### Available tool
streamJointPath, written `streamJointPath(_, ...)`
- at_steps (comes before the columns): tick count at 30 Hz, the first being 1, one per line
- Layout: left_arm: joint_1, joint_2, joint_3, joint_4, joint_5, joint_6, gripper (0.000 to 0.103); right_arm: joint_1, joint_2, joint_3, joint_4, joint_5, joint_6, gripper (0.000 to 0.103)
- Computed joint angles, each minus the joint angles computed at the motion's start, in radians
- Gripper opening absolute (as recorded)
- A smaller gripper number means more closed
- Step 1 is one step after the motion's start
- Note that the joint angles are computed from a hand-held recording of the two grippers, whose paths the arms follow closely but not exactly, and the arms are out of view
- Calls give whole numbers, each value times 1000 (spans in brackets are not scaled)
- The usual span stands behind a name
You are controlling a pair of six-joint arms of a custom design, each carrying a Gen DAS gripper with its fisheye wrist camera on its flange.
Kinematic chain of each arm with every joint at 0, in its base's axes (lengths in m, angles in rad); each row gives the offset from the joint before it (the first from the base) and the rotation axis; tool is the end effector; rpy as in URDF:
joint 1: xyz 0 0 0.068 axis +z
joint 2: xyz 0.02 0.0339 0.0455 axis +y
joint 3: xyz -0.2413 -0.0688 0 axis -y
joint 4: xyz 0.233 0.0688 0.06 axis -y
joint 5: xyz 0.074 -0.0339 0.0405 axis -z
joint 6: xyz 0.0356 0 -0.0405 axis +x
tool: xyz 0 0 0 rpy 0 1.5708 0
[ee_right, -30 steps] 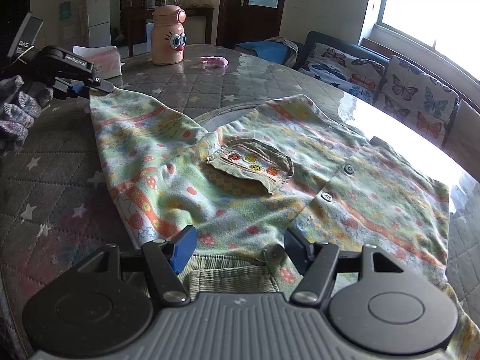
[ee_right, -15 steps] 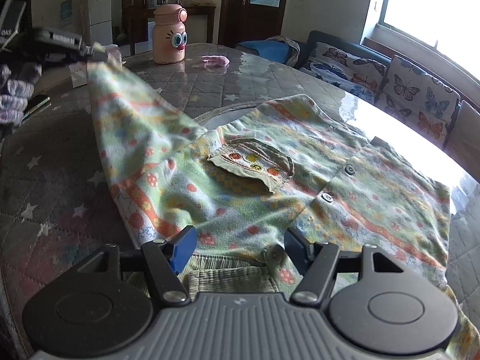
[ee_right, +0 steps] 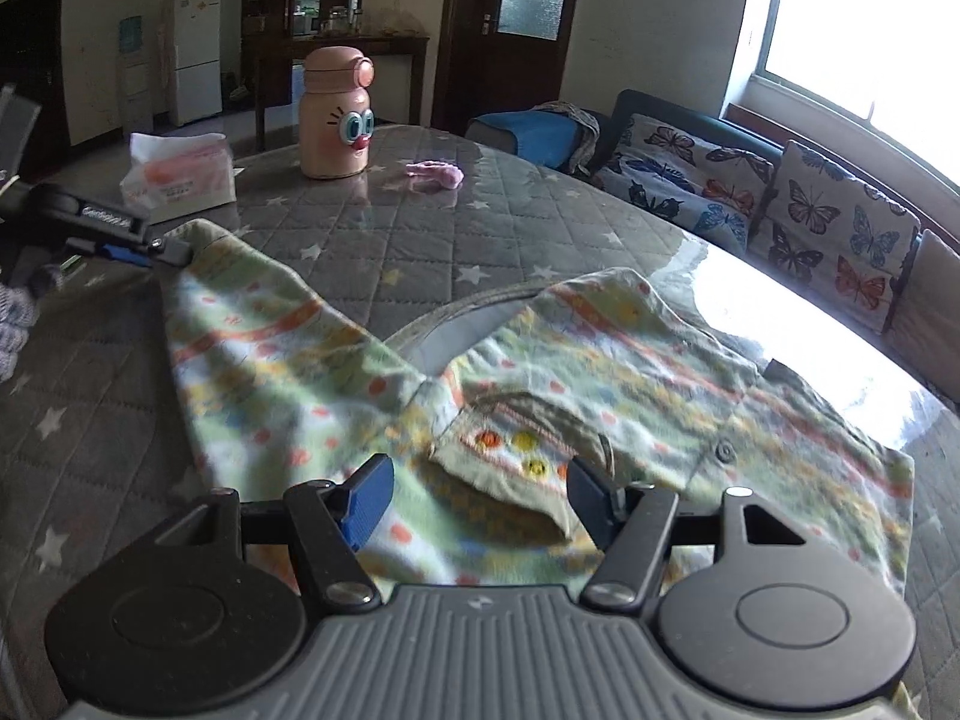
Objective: Fold clothes
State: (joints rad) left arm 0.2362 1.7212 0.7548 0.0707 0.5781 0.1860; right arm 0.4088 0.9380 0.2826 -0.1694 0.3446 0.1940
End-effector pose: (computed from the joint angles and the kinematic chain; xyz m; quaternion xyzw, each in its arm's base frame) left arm 0.2990 0.0519 0.1134 0.0717 0.9065 -0.1965 0.3667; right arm 0.1622 0.0572 0.1347 -0.0362 0.9189 -0.0459 0.3902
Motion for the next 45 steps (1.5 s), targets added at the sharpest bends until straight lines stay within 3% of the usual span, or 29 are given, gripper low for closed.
streamJointPath(1,-2,8,10,-6,2,-10,16,-12,53,15,36,0,1,65)
streamJointPath(5,-4,-24,2,19,40,-47,11,-60,232,61,142,4,13,64)
streamJointPath(9,57,-149,-78,106,273,-26,7,-91,334,86,214,-2,15,64)
streamJointPath(11,86,-204,-111,125,343,12,7,-101,361,91,235,-16,13,64)
streamJointPath(14,92,-185,-91,46,284,84,8,-94,385,95,251,-24,13,64)
streamJointPath(17,98,-92,-55,17,196,90,7,-52,372,91,234,1,28,64)
streamJointPath(21,119,-7,-9,-18,166,61,7,4,314,75,169,34,49,64)
streamJointPath(25,116,-18,-22,-27,141,66,9,45,227,50,102,39,76,64)
streamJointPath(27,116,-41,-40,-22,128,57,17,74,196,43,70,50,83,64)
streamJointPath(29,115,-71,-70,3,106,36,45,95,176,38,53,61,89,64)
streamJointPath(30,113,-86,-85,16,94,25,51,107,169,36,46,68,93,64)
streamJointPath(31,108,-98,-98,26,81,17,56,112,170,36,43,67,97,64)
streamJointPath(34,84,-104,-108,23,56,14,56,123,179,29,53,70,110,64)
streamJointPath(37,55,-95,-116,42,18,-3,54,128,153,23,41,72,113,64)
streamJointPath(39,43,-92,-125,68,4,-18,46,131,121,15,22,65,123,64)
streamJointPath(41,35,-84,-118,72,-11,-31,25,141,110,10,13,66,132,64)
streamJointPath(45,34,-77,-104,74,-13,-60,12,201,105,1,0,115,169,64)
